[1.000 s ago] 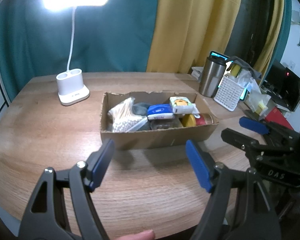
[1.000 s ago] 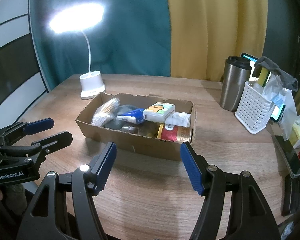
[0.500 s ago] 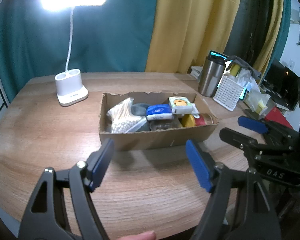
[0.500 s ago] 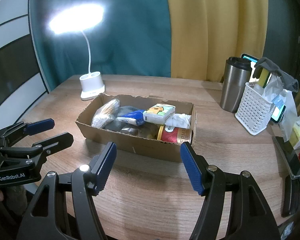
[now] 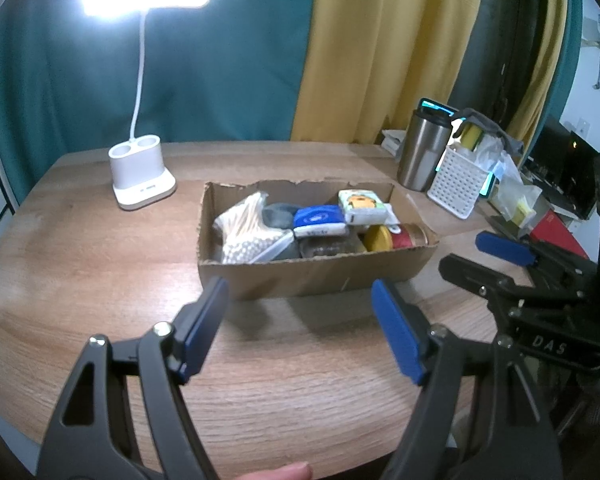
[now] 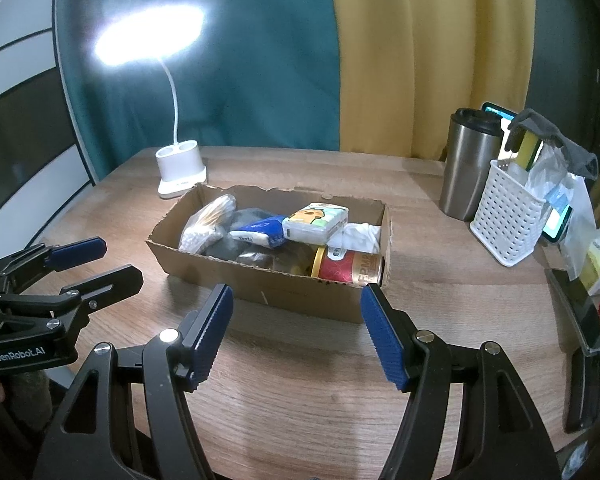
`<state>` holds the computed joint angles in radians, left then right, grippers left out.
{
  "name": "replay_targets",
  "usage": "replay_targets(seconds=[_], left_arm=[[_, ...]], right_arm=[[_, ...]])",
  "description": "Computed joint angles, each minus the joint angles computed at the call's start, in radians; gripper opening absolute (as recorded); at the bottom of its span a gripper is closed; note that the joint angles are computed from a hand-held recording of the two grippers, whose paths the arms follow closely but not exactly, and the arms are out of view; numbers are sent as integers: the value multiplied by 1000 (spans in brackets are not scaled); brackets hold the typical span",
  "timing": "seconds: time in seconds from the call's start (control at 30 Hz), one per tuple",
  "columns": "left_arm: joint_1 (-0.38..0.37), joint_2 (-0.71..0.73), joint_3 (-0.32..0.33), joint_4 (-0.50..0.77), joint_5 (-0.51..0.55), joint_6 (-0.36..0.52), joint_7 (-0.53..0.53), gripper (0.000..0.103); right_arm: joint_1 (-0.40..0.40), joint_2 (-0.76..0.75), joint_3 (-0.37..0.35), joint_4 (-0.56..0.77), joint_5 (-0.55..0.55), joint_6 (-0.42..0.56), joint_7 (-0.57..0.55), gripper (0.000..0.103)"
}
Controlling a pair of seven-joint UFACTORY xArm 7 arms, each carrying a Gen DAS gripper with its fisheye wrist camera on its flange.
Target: Organize objects
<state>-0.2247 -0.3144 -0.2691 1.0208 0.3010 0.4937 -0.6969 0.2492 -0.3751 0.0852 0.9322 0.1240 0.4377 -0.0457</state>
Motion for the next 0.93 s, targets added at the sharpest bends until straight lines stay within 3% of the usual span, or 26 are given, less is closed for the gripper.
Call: replay_targets(seconds=[0.93], left_arm=[[-11,34,3,22,7,3,14,76]], right_arm=[[1,17,-9,14,16,14,-21,69]])
